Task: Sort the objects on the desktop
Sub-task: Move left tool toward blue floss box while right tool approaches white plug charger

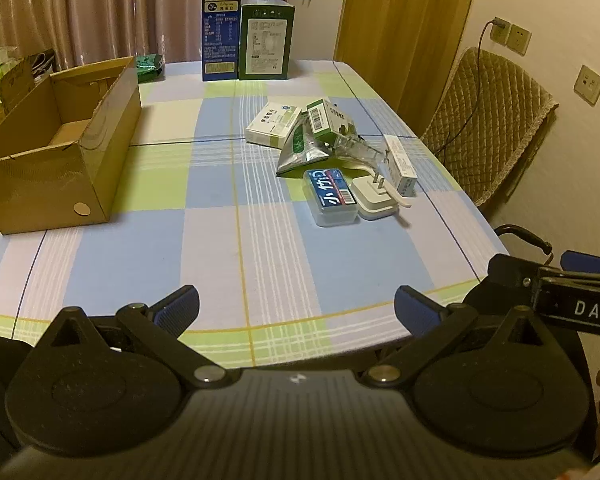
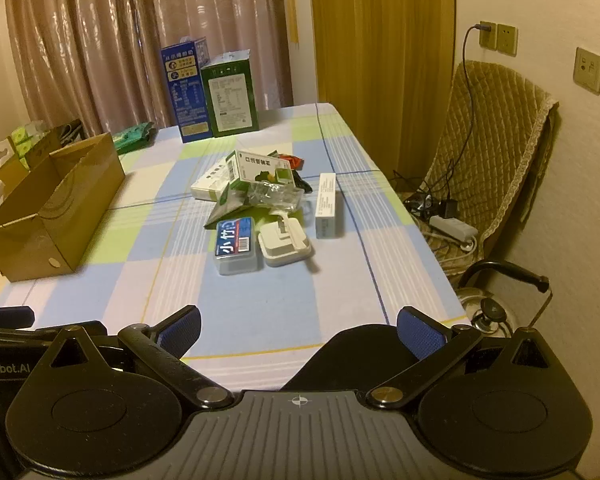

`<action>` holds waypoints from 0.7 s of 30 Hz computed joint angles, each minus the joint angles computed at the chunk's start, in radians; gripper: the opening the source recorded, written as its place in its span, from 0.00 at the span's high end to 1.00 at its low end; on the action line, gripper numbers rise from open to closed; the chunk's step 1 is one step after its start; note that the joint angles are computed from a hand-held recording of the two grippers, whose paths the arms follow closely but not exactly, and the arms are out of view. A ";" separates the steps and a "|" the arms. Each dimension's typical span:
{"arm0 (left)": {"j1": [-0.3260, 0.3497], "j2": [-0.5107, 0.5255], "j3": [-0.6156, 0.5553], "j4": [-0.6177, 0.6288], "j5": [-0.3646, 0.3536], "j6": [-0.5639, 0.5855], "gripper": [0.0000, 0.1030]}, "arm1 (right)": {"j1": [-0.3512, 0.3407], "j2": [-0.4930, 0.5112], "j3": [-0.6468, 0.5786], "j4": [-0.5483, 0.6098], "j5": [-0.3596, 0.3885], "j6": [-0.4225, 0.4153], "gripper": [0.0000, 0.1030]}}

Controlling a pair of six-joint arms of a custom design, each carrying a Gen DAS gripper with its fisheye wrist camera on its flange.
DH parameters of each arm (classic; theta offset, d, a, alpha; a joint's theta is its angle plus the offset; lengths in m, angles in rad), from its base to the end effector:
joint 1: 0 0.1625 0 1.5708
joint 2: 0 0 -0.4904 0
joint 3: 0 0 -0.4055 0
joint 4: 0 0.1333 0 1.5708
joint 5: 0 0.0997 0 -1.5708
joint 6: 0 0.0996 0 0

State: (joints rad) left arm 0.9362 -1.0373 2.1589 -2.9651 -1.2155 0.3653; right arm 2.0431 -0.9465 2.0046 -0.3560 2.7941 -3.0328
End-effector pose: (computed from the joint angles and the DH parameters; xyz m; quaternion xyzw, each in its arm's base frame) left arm -0.1888 -0.5398 0.1564 0.4464 0.8673 -0.1561 0.1555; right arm 0.2387 -0.3801 0.1090 -0.1034 -0.7741 0.4793 0.4004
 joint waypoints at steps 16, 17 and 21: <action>0.001 0.001 -0.006 0.014 0.000 0.001 0.01 | -0.009 -0.007 0.010 -0.004 -0.023 0.001 0.02; 0.000 0.002 -0.008 0.017 0.000 -0.001 0.01 | -0.010 -0.008 0.010 -0.001 -0.023 0.003 0.02; -0.002 0.006 -0.012 0.021 0.000 -0.005 0.01 | -0.008 -0.015 0.012 0.002 -0.022 0.007 0.02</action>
